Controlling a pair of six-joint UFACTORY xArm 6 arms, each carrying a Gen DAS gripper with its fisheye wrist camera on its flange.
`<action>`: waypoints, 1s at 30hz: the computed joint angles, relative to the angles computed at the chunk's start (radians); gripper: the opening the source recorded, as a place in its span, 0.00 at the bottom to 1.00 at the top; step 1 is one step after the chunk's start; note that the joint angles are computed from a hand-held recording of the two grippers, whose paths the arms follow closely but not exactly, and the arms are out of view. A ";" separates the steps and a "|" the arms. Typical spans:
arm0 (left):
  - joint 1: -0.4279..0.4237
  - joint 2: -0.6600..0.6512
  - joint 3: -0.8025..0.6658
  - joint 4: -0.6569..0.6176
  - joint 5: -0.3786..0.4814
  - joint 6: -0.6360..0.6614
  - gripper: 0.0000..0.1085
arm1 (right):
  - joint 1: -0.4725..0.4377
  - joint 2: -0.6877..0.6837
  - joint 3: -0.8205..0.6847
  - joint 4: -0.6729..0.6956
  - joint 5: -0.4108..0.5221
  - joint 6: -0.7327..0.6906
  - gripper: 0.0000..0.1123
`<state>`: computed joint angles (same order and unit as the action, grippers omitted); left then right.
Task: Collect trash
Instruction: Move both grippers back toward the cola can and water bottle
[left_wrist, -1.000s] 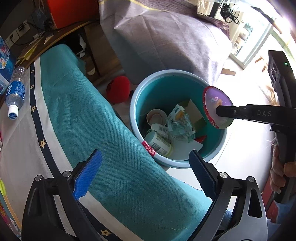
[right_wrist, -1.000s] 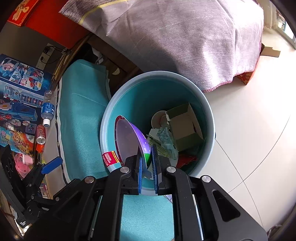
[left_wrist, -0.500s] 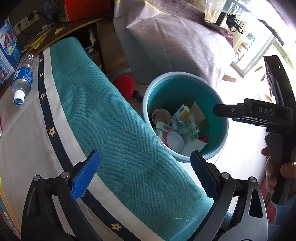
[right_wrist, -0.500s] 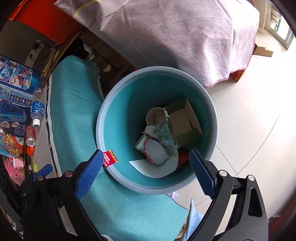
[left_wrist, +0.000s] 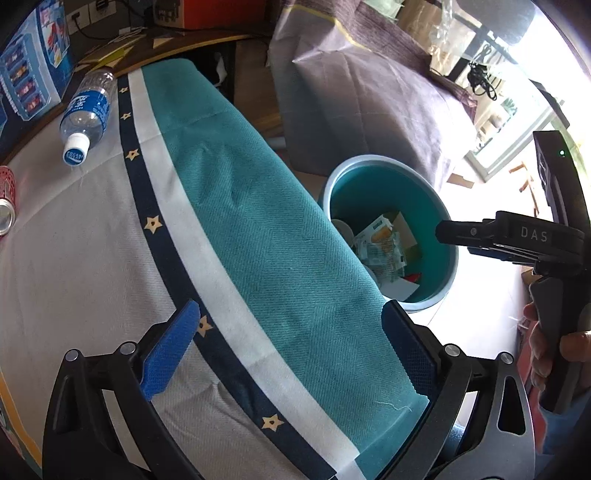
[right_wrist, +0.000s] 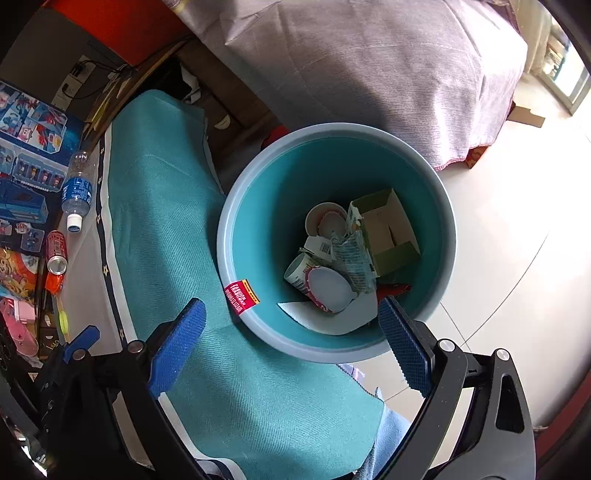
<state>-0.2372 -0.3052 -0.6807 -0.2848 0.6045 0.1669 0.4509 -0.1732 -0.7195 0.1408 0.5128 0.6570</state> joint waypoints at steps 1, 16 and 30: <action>0.007 -0.008 0.006 -0.008 0.001 0.005 0.91 | 0.009 0.005 -0.012 -0.010 0.006 0.007 0.80; 0.261 -0.152 0.116 -0.115 0.030 0.137 0.91 | 0.172 0.250 -0.366 -0.114 0.159 0.038 0.80; 0.593 -0.043 -0.014 -0.135 0.054 0.302 0.91 | 0.263 0.769 -1.200 -0.149 0.538 -0.122 0.80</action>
<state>0.3559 -0.3478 -0.6945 -0.4194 0.6588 0.4689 0.7137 0.5961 -1.9199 -0.0078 1.0507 0.5352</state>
